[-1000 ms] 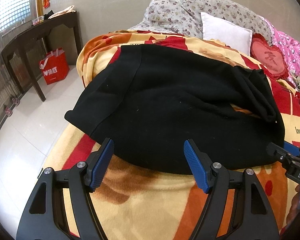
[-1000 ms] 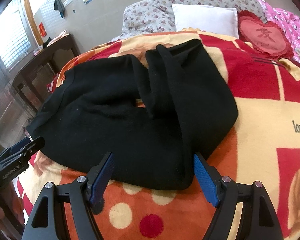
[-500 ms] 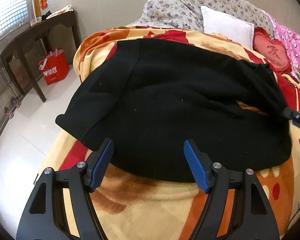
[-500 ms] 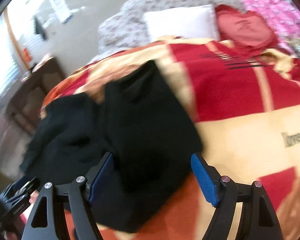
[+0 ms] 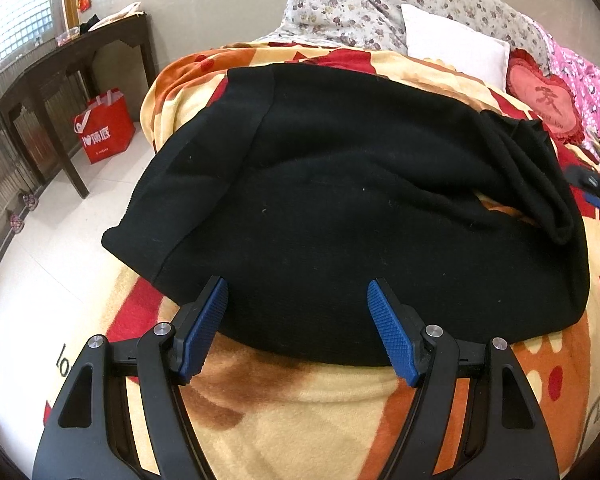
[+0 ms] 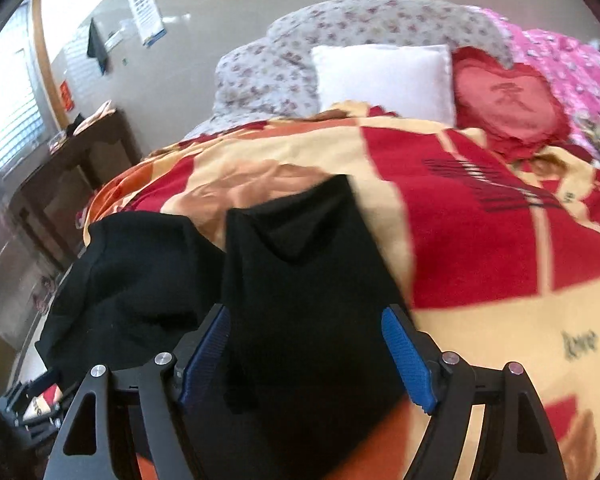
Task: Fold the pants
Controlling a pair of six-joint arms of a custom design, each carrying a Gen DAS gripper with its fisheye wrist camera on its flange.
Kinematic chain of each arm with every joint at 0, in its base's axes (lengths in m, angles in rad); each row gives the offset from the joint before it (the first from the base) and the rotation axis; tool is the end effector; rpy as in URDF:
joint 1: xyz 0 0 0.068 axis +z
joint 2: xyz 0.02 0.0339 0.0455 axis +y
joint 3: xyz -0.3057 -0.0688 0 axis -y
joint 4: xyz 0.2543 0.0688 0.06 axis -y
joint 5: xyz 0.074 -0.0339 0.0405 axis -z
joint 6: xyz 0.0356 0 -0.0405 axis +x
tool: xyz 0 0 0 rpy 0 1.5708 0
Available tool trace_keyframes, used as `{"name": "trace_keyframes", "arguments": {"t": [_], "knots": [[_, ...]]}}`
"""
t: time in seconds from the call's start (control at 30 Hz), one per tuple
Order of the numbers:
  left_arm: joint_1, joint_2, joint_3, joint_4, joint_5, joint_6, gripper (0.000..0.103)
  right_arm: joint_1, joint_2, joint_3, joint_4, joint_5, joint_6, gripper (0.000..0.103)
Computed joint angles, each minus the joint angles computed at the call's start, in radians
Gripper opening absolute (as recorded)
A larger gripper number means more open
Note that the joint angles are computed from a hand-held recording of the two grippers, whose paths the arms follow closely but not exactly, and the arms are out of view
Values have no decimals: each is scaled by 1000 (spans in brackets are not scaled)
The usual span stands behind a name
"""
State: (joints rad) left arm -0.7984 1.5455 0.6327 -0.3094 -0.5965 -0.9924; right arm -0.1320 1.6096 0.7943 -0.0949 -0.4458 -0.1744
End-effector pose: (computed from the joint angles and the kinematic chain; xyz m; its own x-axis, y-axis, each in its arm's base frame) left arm 0.1892 -0.1655 0.1574 -0.7426 -0.2305 -0.6288 -0.2985 0.9544 0.0026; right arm 0.3143 -0.0262 0.1912 -0.7460 -0.0589 -0.6634 -0.2772 0.9332 0.2288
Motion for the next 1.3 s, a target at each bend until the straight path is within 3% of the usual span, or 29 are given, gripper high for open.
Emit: {"name": "trace_keyframes", "arguments": {"t": [0.03, 0.07, 0.13, 0.23, 0.33, 0.43, 0.6, 0.67, 0.73, 0.87, 0.9, 1.1, 1.13, 1.17, 1.2, 1.23, 1.3], "knots": [[2, 0, 0, 0, 2, 1, 73, 18, 22, 11, 8, -1, 5, 66], [4, -3, -1, -1, 4, 1, 73, 37, 60, 31, 19, 3, 3, 46], [-2, -17, -5, -16, -2, -8, 73, 64, 125, 75, 17, 41, 1, 19], [-4, -54, -22, -35, -20, -18, 73, -19, 115, 65, 9, -64, 14, 8], [13, -125, -68, -27, -3, -32, 73, -171, -3, -13, 5, -165, -30, 7], [38, -229, -136, 11, 45, -45, 73, -411, -78, -45, -85, -289, -121, 7], [86, -374, -240, 40, 117, -115, 73, -650, 75, 15, -225, -342, -238, 7], [123, -422, -280, 54, 150, -150, 73, -673, 166, 45, -281, -353, -264, 7], [200, -480, -328, 85, 230, -174, 73, -676, 192, 18, -248, -355, -255, 11], [291, -502, -376, 146, 332, -196, 73, -691, 248, 32, -295, -431, -261, 38], [300, -481, -372, 158, 337, -193, 73, -695, 251, 37, -310, -444, -262, 39], [323, -304, -304, 300, 358, -126, 73, -672, 262, 28, -260, -478, -222, 40], [325, -288, -299, 311, 347, -119, 73, -661, 267, 29, -243, -480, -217, 36], [325, -265, -289, 326, 339, -109, 73, -651, 265, 25, -225, -470, -215, 23], [336, -245, -288, 358, 359, -85, 70, -642, 257, 15, -198, -454, -209, 16], [347, -218, -277, 386, 389, -54, 46, -639, 251, 2, -166, -450, -200, 8], [360, -166, -232, 360, 428, -17, 12, -658, 230, -10, -165, -478, -213, 6]]}}
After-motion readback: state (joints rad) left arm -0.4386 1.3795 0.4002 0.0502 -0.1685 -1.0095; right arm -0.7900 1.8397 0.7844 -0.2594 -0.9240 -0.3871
